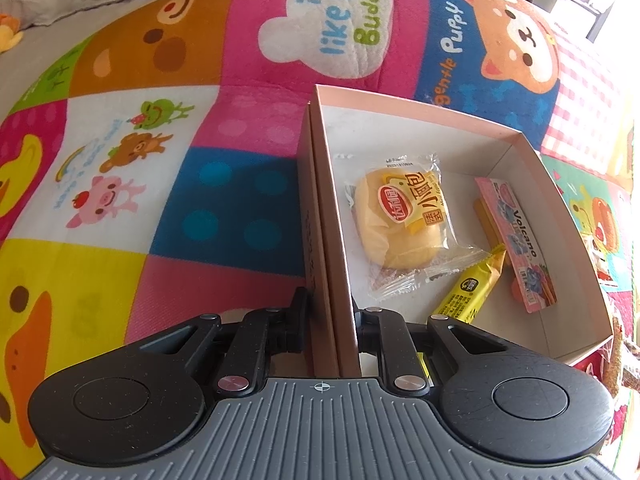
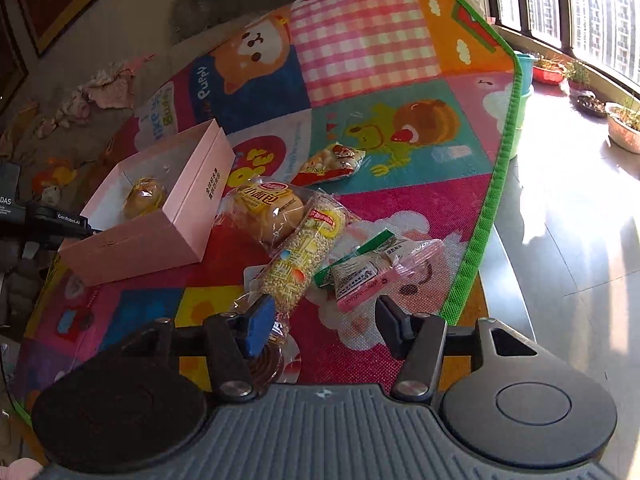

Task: Organize objects
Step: 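Grasp the green-and-white snack bag with the right gripper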

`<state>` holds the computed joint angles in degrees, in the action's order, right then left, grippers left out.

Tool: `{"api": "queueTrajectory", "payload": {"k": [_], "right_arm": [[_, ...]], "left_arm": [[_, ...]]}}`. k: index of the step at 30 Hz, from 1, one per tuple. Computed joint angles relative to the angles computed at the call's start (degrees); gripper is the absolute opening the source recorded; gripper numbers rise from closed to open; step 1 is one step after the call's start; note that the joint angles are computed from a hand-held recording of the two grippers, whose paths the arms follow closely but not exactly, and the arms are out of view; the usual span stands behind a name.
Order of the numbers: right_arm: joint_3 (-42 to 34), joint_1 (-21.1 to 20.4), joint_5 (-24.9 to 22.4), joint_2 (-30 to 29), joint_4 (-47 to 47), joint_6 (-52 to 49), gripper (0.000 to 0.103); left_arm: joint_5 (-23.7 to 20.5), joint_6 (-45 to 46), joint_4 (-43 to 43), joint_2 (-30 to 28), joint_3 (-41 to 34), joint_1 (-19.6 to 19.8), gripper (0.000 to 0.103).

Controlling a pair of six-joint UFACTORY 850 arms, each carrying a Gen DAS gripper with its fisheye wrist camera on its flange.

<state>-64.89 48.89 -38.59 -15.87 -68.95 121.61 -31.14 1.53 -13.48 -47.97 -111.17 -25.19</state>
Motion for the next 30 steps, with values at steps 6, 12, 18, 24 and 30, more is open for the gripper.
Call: {"api": "queueTrajectory", "payload": {"k": [6,12,18,24,30], "right_arm": [[-2.9,-0.7,-6.4,-1.7,1.4,-15.4,0.085],[-2.1,-5.5,3.4,-2.8,1.7,-15.3,0.088],[3.4,-4.1,11.7,0.9,-4.5,-1.5,0.093],[1.4,1.0,4.2,0.7,0.3,-6.7,0.095],[-2.3,-1.6,-0.8,-2.8,9.2,-12.5,0.092]], "left_arm": [[0.0,0.0,0.1,0.0,0.0,-0.1,0.018],[-0.2,0.0,-0.1,0.1,0.1,0.0,0.019],[0.0,0.8,-0.7,0.2,0.3,0.0,0.019],[0.1,1.5,-1.1,0.3,0.6,0.1,0.019],[0.3,1.4,-1.2,0.5,0.8,0.1,0.019]]}}
